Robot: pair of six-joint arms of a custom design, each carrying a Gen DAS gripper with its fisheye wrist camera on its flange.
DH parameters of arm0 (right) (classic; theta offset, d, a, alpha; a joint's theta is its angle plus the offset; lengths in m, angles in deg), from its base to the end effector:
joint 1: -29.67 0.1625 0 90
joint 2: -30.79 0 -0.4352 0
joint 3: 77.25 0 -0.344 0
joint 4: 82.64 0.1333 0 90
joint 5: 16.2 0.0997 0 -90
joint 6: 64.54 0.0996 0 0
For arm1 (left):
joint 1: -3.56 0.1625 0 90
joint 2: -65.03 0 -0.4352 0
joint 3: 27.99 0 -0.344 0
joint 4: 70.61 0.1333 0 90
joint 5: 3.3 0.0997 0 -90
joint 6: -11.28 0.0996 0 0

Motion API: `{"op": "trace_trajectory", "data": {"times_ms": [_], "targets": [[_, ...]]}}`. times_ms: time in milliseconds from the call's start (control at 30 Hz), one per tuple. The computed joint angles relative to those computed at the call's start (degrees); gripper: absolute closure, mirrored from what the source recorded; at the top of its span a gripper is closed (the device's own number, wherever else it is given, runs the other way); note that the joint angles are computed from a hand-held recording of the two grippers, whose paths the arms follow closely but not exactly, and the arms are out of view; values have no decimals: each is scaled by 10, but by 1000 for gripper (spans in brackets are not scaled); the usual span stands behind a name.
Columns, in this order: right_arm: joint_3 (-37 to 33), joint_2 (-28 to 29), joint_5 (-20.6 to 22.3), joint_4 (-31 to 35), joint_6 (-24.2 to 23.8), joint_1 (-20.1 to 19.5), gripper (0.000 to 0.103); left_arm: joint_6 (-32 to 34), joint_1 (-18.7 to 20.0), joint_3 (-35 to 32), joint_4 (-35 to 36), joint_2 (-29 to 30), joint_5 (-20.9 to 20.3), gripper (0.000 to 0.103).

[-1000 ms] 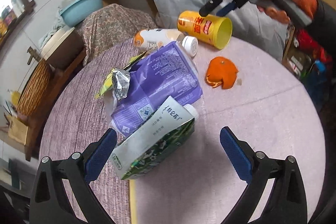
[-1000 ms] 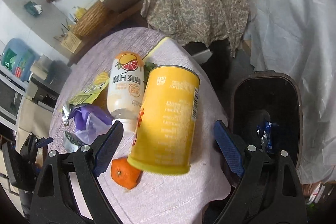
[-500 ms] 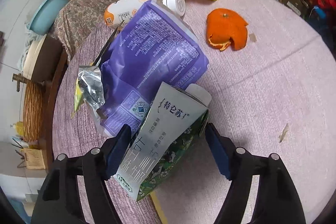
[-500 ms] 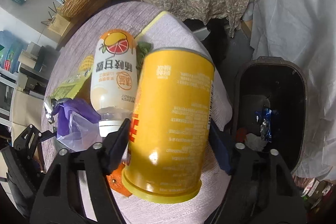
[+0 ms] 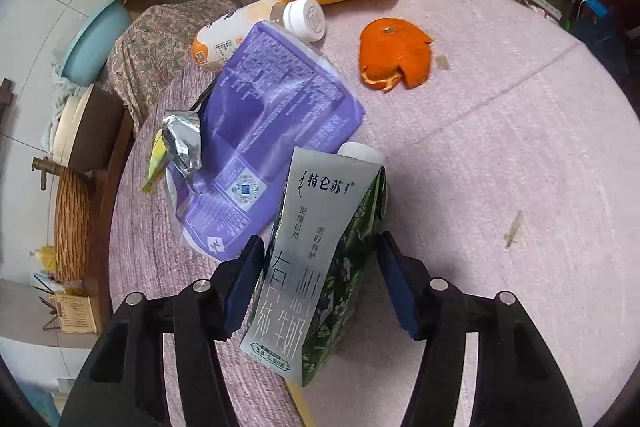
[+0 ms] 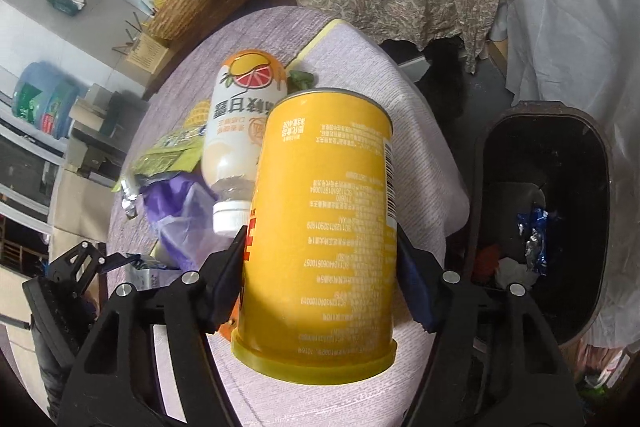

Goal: Collect trash
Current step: 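Grasp the yellow can with the right tool while the left tool grasps the green milk carton, then carry the yellow can into the black bin and release it while the left tool carries the carton over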

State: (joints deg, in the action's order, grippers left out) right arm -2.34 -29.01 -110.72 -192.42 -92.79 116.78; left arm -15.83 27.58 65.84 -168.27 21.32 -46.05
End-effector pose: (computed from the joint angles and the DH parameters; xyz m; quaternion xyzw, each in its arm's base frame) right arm 0.0921 -0.6640 0.3581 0.2176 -0.9744 0.0286 0.0489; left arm -0.4303 -0.4178 0.0821 0.4210 0.7571 -0.0430 0.4978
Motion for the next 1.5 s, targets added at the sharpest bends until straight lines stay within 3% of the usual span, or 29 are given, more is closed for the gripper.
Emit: {"op": "trace_trajectory", "data": {"times_ms": [233, 400, 600, 700, 967, 1200, 1300, 1367, 1500], "targets": [[20, -14, -6, 5, -28, 1, 35, 7, 0, -41, 64, 25, -13, 44], [28, -15, -39, -10, -41, 10, 35, 17, 3, -85, 124, 61, -16, 41], [24, -12, -50, -1, -48, 11, 36, 8, 1, -85, 106, 62, -17, 43], [31, -25, -10, 11, -61, 0, 36, 9, -12, -48, 43, 46, -12, 44], [44, -71, 106, 57, -84, -48, 36, -28, -45, 70, -224, 2, 17, 44], [76, -116, 195, 10, -93, -103, 36, -8, -65, 94, -496, 51, 37, 44], [87, -129, 203, -46, -87, -125, 36, 21, -51, 68, -612, 89, 23, 44], [89, -130, 195, -76, -80, -137, 36, 32, -39, 27, -646, 123, 16, 44], [118, -126, 124, -202, -94, -148, 36, 67, -16, -70, -676, 191, -2, 44]]}}
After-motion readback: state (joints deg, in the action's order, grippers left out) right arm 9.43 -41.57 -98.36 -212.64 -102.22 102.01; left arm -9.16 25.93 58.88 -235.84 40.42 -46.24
